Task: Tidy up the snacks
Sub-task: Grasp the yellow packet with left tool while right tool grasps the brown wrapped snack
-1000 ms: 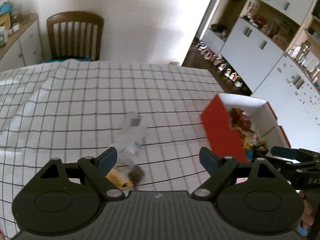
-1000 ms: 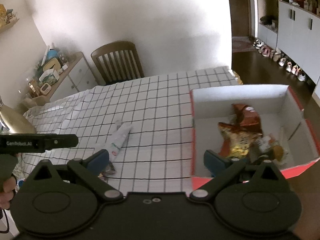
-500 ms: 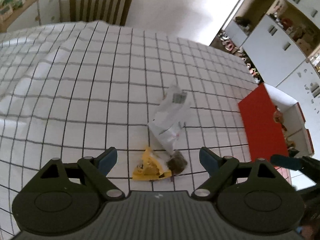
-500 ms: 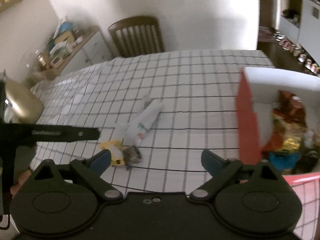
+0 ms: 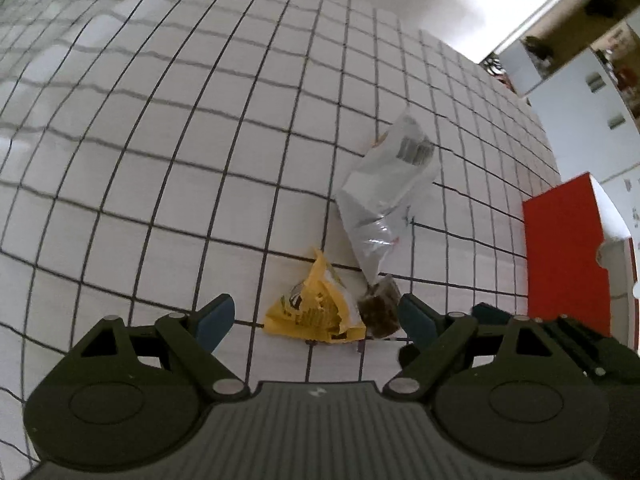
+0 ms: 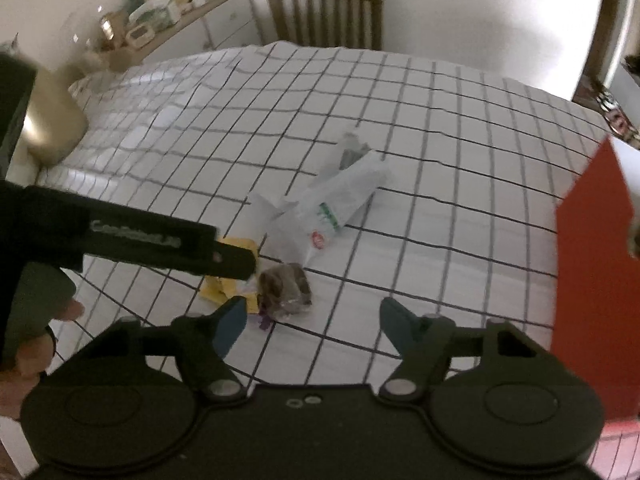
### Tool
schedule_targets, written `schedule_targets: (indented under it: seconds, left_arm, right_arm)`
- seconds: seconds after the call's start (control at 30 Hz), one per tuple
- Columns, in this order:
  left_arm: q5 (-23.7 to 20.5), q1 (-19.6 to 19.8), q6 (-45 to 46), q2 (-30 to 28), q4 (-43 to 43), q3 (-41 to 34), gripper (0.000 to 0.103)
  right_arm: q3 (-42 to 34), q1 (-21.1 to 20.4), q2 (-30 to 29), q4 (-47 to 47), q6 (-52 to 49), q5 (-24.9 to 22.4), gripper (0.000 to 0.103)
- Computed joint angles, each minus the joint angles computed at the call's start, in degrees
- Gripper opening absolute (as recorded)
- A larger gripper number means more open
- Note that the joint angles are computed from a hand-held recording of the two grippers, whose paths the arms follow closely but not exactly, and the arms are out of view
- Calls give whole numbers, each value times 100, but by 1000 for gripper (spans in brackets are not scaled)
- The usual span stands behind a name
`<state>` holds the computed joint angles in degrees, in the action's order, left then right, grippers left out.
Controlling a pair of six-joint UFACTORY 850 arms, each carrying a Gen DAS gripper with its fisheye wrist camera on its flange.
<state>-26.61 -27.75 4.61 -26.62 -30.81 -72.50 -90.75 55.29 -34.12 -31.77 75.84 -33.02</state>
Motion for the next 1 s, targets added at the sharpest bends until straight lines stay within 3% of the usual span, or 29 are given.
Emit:
schedule_targets:
  seconds: [0.23,0.37,0.53,0.73,1.0]
  left_arm:
    - [121,-19,-167,-56,-111,9,87]
    - [132,-51,-56,-117,-217,-42,69]
    - [262,-76,144,-99,-457,2,56]
    - [347,-49,54,-53,-395,51,34]
    - [346,-10,305,50,-648,183,29]
  right_arm:
    - [14,-100,-129,79,-289,362,50]
    - [124,-177,-102,63,-208,702,45]
    - [166,-242,-134,266,-358,972,36]
    - [284,-236,-77,11,3,1100,32]
    - [539,-136,138,-456,813,937,32]
